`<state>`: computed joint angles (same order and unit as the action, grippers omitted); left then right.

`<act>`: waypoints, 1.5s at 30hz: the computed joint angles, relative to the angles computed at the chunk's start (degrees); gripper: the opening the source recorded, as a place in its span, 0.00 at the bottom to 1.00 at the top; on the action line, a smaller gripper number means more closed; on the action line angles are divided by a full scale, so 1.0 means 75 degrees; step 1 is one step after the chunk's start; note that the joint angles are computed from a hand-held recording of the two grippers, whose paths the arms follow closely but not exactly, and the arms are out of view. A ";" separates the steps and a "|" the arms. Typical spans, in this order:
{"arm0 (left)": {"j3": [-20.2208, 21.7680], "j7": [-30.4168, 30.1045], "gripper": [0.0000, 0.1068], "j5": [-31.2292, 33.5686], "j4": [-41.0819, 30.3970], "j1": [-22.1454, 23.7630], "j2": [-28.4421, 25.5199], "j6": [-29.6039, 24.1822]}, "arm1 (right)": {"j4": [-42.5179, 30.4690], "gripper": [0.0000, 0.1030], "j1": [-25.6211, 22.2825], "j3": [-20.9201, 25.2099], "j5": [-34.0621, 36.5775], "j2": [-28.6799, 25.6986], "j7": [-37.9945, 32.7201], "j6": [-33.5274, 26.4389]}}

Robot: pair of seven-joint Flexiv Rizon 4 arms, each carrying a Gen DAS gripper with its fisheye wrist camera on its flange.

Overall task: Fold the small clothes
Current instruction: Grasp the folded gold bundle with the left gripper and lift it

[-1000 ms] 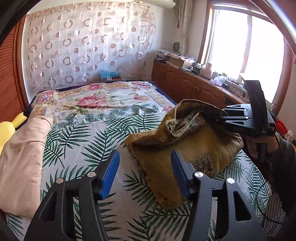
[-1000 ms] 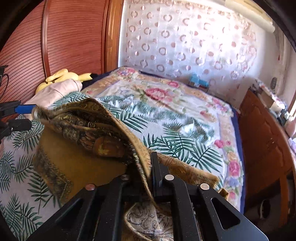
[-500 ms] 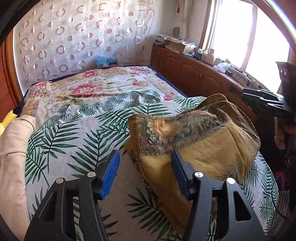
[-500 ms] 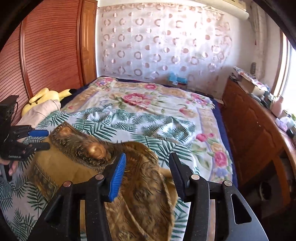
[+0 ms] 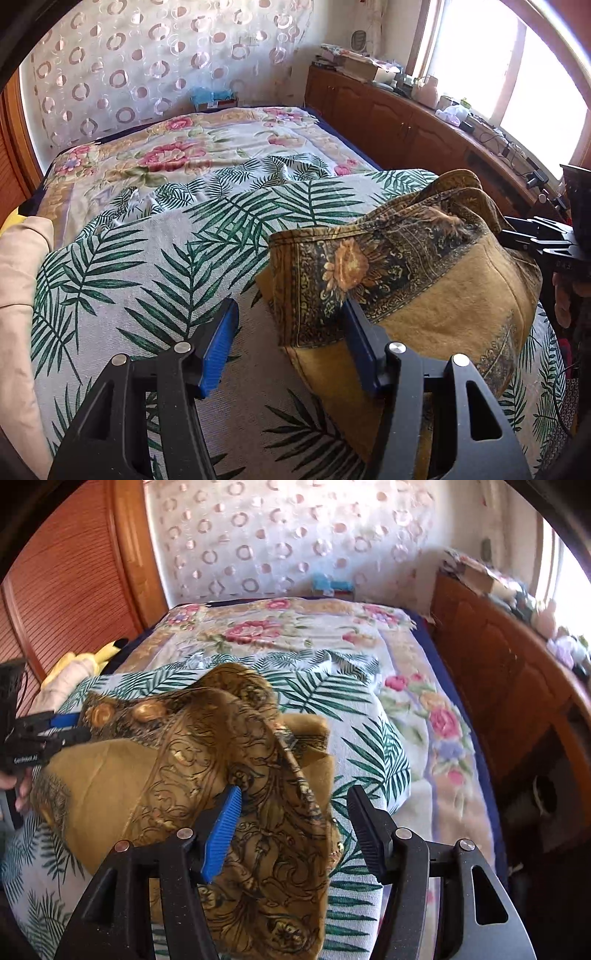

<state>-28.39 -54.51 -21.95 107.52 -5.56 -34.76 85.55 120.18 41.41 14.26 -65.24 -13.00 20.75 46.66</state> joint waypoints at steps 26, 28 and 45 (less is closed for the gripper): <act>-0.0865 0.1028 0.13 -0.1096 -0.0368 0.0416 -0.0295 -0.0929 | 0.0435 0.14 -0.1105 -0.0491 -0.2433 -0.0174 0.1070 0.2753; -0.1007 0.1257 0.11 -0.1211 -0.0159 0.0442 -0.0174 -0.0585 | 0.0454 0.13 -0.1021 -0.0440 -0.2579 -0.0078 0.1206 0.2416; -0.5213 0.0830 0.09 -0.0089 0.1770 0.4342 0.0174 0.2080 | -0.0462 0.10 -0.0585 -0.0136 -0.3610 0.0051 0.0822 0.0994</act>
<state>-67.49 -48.28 -22.62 120.80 27.01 -33.46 101.15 116.71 37.02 13.25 -92.32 -12.61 26.92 54.12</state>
